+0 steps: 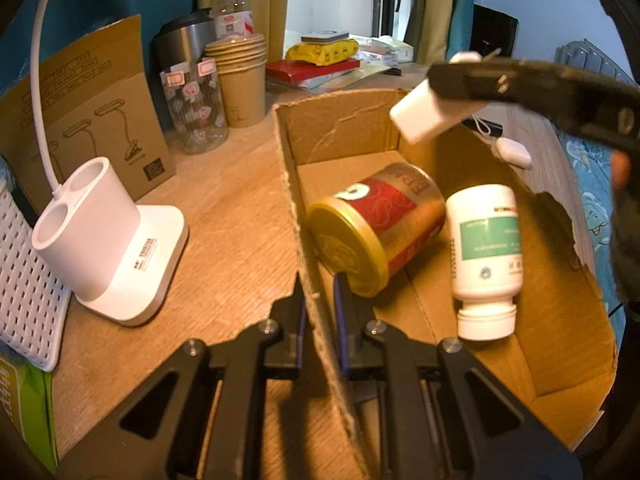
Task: Organize rigid objects
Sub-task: 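Carry the charger with the right gripper into the box and release it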
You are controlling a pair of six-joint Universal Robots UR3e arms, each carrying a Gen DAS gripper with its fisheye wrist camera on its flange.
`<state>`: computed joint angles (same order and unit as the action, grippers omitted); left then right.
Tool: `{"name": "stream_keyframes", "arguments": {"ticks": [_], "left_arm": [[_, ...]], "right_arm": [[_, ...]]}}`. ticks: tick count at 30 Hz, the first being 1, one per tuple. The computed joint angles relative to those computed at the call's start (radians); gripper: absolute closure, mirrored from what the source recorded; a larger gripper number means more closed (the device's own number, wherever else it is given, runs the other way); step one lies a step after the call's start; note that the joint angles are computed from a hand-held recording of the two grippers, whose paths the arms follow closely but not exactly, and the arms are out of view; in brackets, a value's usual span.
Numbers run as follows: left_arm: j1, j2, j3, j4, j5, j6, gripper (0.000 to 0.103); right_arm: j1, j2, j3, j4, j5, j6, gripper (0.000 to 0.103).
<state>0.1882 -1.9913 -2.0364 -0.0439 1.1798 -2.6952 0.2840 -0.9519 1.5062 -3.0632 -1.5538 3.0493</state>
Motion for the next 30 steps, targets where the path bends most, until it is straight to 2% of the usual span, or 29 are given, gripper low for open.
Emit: {"name": "stream_keyframes", "arguments": {"ticks": [15,20,30], "left_arm": [[0.000,0.005,-0.002,-0.001,0.000,0.002,0.089],[0.000,0.010,-0.004,-0.003,0.000,0.004,0.089],[0.000,0.010,-0.004,-0.004,0.001,0.005,0.089]], "right_arm": [[0.041,0.075,-0.052,0.069,-0.101,-0.020,0.053],[0.041,0.044,-0.007,0.049,-0.081,-0.020,0.040],[0.015,-0.001,0.073,0.011,-0.049,0.009,0.040]]}}
